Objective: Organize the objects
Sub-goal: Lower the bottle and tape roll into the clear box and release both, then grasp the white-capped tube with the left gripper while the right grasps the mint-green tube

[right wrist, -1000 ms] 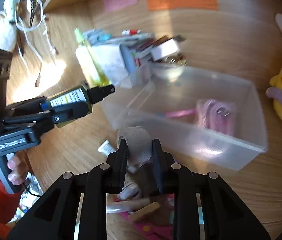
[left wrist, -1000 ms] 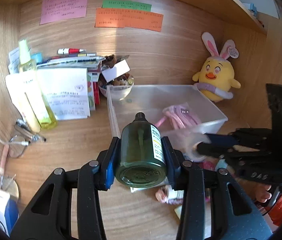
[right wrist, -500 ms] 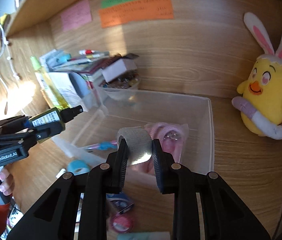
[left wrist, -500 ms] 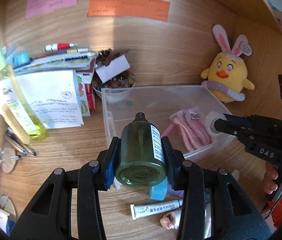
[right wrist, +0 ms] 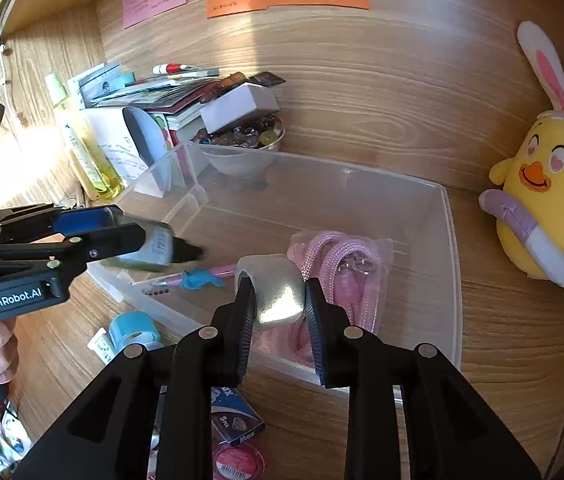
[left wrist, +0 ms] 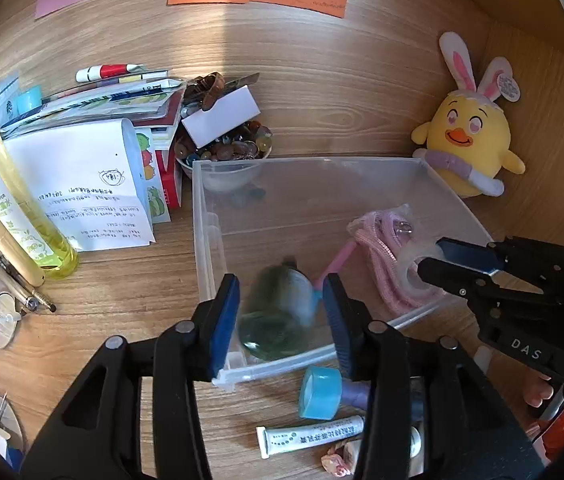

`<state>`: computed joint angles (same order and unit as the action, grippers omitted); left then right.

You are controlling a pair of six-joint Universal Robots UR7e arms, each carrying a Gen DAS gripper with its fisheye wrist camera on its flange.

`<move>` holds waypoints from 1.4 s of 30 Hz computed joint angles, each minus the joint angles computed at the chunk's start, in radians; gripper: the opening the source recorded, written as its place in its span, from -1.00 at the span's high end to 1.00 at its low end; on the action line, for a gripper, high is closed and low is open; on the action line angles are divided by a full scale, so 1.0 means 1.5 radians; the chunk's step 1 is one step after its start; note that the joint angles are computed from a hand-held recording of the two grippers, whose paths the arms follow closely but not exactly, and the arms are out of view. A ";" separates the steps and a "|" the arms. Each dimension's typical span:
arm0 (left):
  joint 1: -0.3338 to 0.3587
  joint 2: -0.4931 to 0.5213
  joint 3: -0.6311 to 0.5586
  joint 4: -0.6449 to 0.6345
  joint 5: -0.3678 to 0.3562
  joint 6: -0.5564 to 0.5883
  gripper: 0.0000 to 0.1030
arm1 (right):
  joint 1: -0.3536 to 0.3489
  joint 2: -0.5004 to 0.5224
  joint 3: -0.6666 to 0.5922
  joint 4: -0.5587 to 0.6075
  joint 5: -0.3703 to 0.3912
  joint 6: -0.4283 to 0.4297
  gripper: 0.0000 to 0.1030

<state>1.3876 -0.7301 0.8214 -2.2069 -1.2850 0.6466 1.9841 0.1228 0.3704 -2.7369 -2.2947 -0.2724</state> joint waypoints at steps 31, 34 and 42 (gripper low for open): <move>0.015 -0.175 0.302 -0.118 0.052 0.018 -0.92 | 0.041 -0.175 0.463 -0.279 0.019 0.013 -0.42; 0.018 -0.193 0.330 -0.121 0.051 0.015 -0.92 | 0.039 -0.184 0.496 -0.279 0.031 0.027 -0.40; 0.012 -0.246 0.414 -0.122 0.048 0.039 -0.92 | 0.040 -0.176 0.505 -0.267 0.003 0.018 -0.25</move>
<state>1.4063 -1.0997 1.4417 -2.3900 -1.2134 0.7051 2.0439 -0.1411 1.1272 -3.1376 -2.2909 -0.2451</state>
